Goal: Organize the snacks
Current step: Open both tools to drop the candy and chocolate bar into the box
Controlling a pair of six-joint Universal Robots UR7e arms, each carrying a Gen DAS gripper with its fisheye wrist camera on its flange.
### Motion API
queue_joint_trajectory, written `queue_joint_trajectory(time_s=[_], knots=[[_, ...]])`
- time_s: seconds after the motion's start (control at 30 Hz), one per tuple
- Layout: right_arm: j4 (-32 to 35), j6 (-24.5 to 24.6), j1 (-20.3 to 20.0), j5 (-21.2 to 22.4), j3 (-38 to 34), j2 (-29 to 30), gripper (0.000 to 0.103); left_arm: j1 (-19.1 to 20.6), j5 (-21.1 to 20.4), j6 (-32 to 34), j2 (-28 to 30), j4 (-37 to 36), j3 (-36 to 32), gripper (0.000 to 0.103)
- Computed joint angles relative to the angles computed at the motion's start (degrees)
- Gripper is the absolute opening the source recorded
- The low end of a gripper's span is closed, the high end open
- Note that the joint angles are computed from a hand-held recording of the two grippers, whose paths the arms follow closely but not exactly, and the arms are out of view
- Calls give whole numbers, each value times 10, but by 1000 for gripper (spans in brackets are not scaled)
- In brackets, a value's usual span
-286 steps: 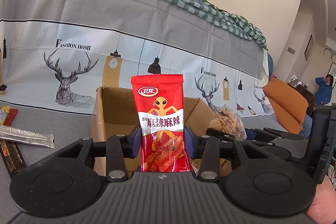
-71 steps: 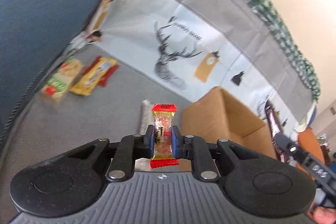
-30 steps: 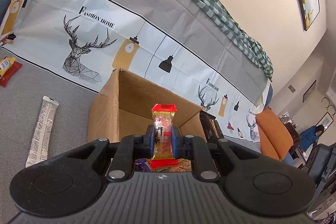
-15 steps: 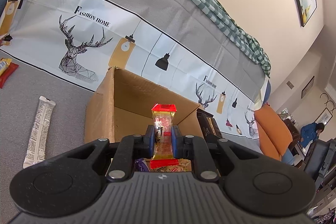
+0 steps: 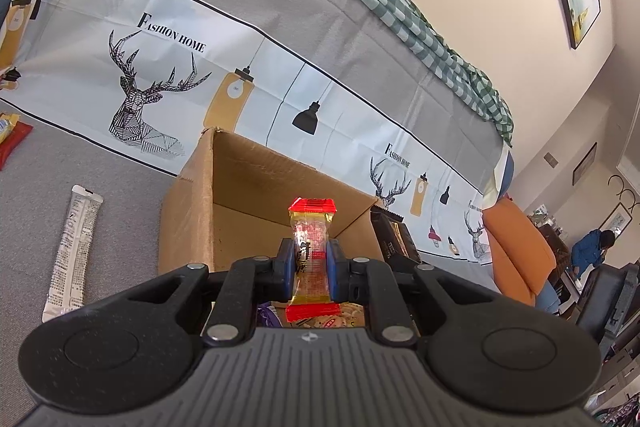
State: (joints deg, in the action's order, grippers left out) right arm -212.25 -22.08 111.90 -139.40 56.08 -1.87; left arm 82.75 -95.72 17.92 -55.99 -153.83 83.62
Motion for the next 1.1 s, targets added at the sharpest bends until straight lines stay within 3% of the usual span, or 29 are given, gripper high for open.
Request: queue_joint_trajectory(time_s=[1.1], knots=[[-12,-22,1,-1,-13,10,41,-3,-10,5,-2,1,6,17]])
